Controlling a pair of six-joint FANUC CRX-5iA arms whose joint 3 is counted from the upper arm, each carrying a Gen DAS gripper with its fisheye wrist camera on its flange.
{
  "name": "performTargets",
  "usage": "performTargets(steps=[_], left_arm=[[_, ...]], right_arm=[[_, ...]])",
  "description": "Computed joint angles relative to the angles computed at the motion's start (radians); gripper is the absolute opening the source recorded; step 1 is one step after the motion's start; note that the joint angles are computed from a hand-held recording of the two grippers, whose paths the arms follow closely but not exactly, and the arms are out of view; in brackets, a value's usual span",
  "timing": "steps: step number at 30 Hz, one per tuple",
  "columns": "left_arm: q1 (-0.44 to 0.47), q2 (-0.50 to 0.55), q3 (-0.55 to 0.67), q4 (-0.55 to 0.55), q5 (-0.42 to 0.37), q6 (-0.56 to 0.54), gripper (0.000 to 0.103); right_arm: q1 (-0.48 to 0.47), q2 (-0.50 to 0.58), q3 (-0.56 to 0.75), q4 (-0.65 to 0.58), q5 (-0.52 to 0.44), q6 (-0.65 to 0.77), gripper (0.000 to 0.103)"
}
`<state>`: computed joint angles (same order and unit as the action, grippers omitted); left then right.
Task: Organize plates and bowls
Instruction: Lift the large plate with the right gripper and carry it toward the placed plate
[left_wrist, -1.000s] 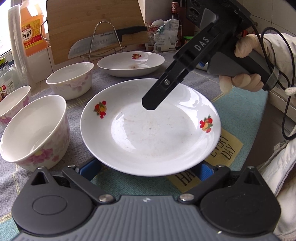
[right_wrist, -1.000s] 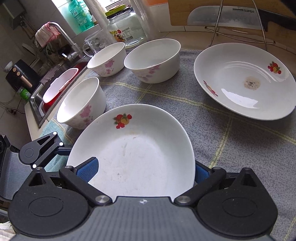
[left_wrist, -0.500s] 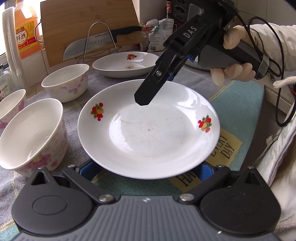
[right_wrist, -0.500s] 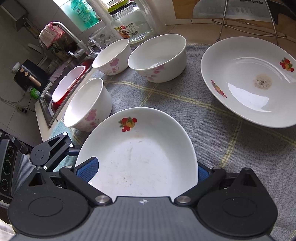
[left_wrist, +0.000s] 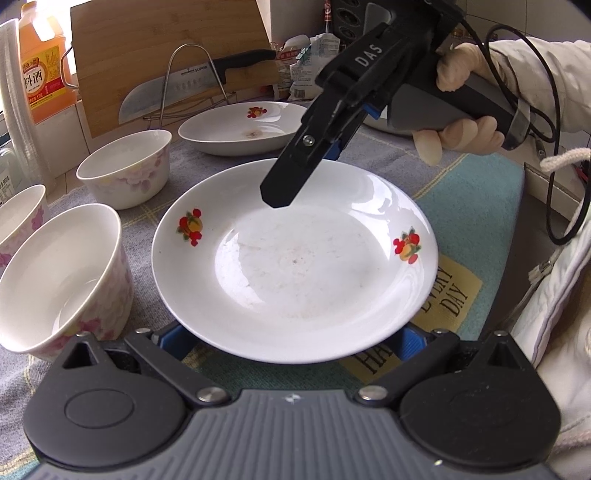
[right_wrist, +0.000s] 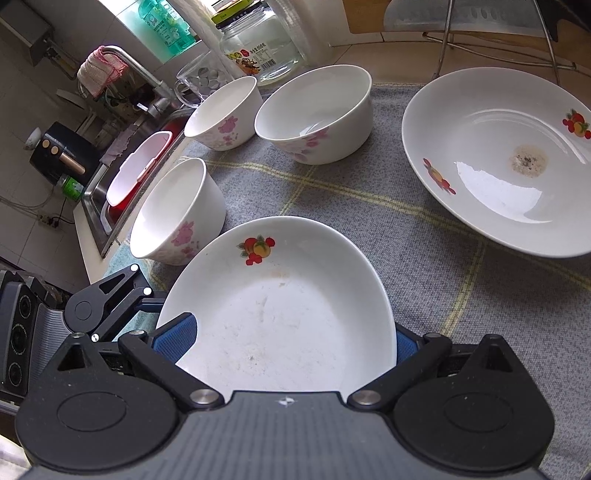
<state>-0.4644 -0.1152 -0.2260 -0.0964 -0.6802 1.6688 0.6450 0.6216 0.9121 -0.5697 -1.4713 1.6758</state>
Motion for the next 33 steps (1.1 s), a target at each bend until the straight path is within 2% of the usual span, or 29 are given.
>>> performTargets(steps=[14, 33], left_arm=[[-0.016, 0.016, 0.04, -0.037, -0.044, 0.02, 0.102], [-0.019, 0.077, 0.132, 0.016, -0.085, -0.014, 0.102]], right_arm=[[-0.004, 0.027, 0.048, -0.008, -0.046, -0.016, 0.103], [-0.03, -0.011, 0.024, -0.006, -0.051, 0.014, 0.103]])
